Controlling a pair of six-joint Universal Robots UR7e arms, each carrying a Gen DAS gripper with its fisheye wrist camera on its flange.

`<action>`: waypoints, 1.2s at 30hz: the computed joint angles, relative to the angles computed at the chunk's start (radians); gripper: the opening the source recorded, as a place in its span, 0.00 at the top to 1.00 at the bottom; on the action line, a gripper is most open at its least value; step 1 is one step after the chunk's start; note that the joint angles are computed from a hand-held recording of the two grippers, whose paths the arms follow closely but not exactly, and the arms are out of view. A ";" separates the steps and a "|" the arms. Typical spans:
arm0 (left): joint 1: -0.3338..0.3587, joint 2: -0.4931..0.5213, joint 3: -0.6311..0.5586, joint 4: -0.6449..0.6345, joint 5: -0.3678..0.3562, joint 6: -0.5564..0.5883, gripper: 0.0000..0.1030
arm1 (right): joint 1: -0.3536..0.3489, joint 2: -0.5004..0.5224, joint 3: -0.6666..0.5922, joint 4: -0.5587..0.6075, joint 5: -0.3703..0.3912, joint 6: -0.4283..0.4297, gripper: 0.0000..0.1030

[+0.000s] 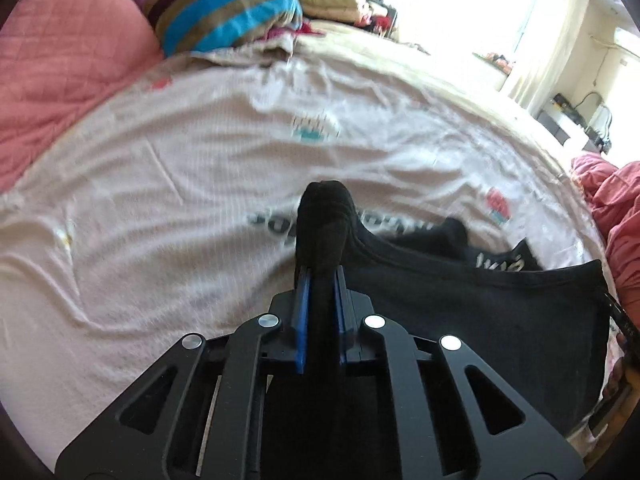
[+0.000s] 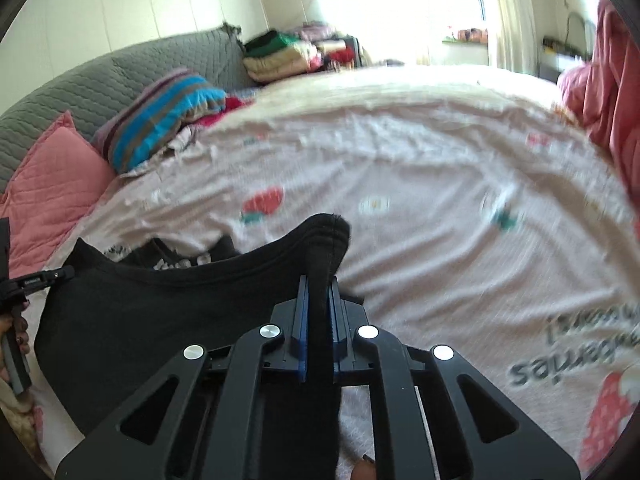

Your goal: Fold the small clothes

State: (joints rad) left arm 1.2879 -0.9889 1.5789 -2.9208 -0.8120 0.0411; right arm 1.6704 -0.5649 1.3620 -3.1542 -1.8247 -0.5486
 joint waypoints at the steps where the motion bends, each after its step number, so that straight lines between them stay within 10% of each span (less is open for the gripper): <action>1: -0.004 0.000 -0.006 0.001 0.006 0.003 0.96 | 0.002 0.003 -0.006 -0.007 -0.003 -0.006 0.93; 15: 0.026 0.033 -0.031 0.033 0.025 -0.027 0.91 | 0.003 0.081 -0.082 0.024 -0.162 -0.016 0.92; 22: 0.015 0.008 -0.003 0.023 0.036 -0.027 0.81 | 0.012 0.056 -0.026 -0.044 -0.199 -0.010 0.61; 36: -0.039 -0.090 0.146 -0.002 0.028 -0.043 0.55 | 0.066 -0.050 0.206 -0.083 -0.104 -0.099 0.32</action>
State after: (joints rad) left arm 1.2487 -1.0791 1.7251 -2.9229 -0.7844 -0.0019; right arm 1.7365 -0.6145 1.5678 -3.2373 -1.9285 -0.6475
